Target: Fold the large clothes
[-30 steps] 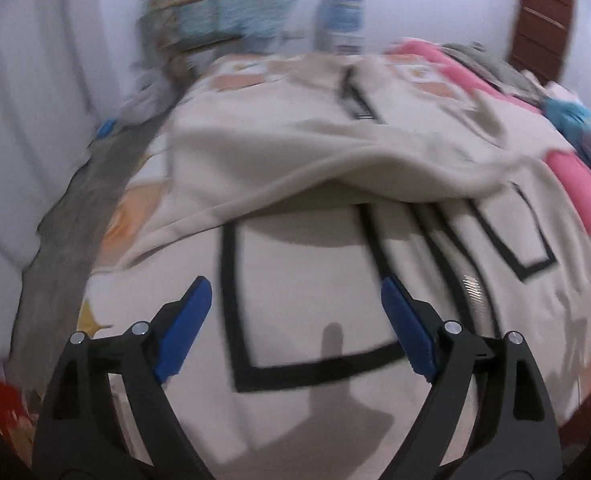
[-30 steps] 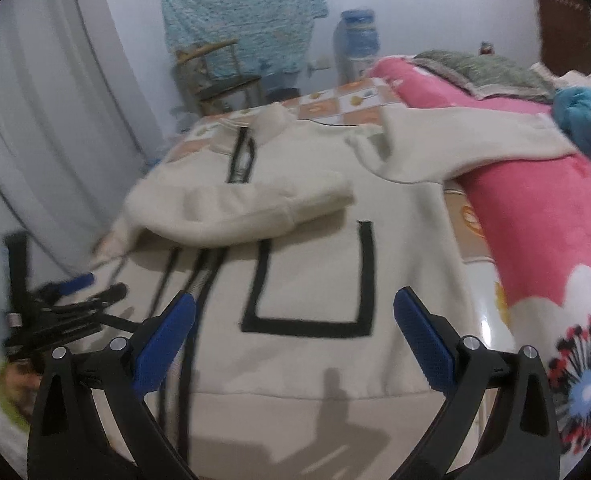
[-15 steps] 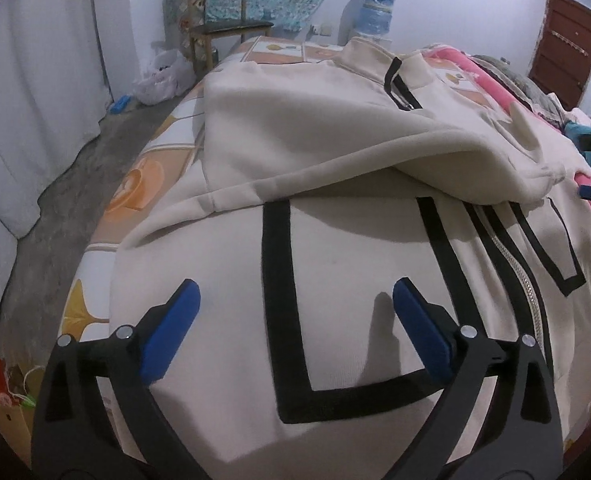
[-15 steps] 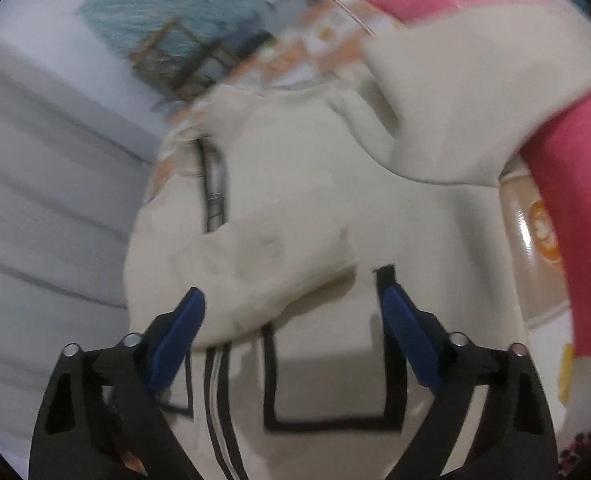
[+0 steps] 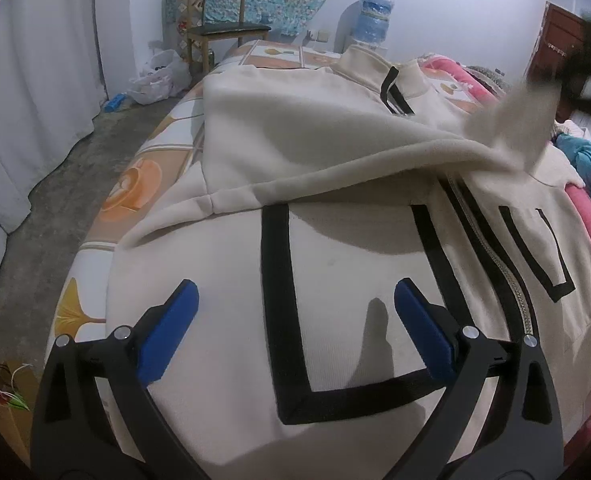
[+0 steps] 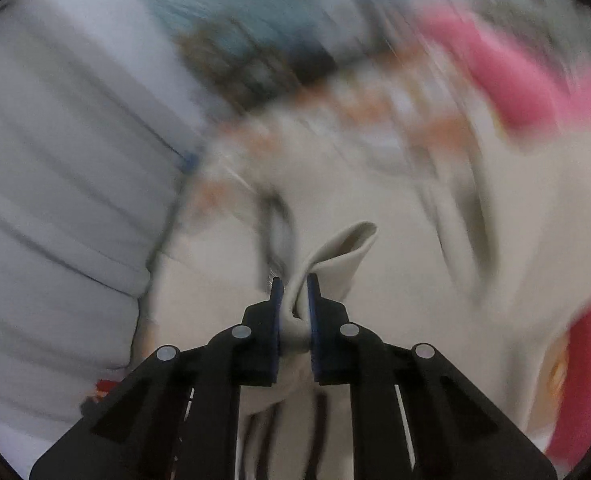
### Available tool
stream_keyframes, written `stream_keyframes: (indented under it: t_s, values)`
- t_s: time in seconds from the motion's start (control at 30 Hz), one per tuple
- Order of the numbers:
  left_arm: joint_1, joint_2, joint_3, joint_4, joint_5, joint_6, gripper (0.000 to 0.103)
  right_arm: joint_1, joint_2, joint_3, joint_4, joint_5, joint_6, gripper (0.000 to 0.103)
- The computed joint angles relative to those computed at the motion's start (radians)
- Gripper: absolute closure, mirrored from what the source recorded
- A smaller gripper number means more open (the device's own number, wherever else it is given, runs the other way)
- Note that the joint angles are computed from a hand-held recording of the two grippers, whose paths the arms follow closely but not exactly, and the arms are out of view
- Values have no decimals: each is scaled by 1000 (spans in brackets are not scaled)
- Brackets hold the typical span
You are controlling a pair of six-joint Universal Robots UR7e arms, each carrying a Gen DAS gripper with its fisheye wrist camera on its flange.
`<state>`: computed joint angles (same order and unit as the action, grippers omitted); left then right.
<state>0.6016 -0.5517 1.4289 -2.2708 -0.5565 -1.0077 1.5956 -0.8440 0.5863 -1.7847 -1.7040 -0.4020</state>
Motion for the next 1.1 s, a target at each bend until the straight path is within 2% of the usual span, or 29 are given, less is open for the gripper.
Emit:
stream_keyframes:
  t_s: [0.1,0.17,0.23,0.27,0.3,0.37,0.4,0.53,0.63,0.7,0.77,0.83,0.87,0.97,1.0,1.1]
  values:
    - [0,2,-4,10,1,-6,8,22,-57,72,-135,52,-117,91]
    - [0,2,-7,20,2,-10,8,7,-80,109,-174,40,-138,91]
    - [-1,3,-6,17,3,-10,8,-28,-58,96,-135,-48,-114,91]
    - [-1,2,-3,12,2,-8,8,-46,-37,82,-109,-117,-95,90]
    - [-1,1,-3,11,2,-7,8,-67,-9,57,-71,-196,-56,90]
    - [0,0,-1,6,0,-3,8,-101,28,15,-11,-276,23,89]
    - [-1,1,-1,7,0,-2,8,-116,32,12,-16,-279,44,89]
    - [0,3,-9,28,1,-9,8,-126,7,37,-87,-227,30,88]
    - [0,6,-17,46,3,-16,8,-110,0,51,-157,-234,-34,88]
    - [0,7,-18,44,3,-15,8,-102,-7,66,-169,-220,-71,83]
    - [1,7,-19,46,3,-15,8,-95,-43,126,-175,-199,-111,65]
    - [1,8,-22,55,3,-19,8,-89,-82,230,-208,-209,-185,59]
    - [1,9,-25,65,3,-23,8,-85,-98,264,-218,-225,-215,59]
    - [0,12,-37,100,5,-37,8,-68,-123,410,-384,-390,-356,58]
    - [1,13,-39,107,5,-39,8,-65,-131,450,-445,-423,-392,57]
    - [1,10,-35,97,2,-37,8,-56,-171,508,-526,-460,-402,57]
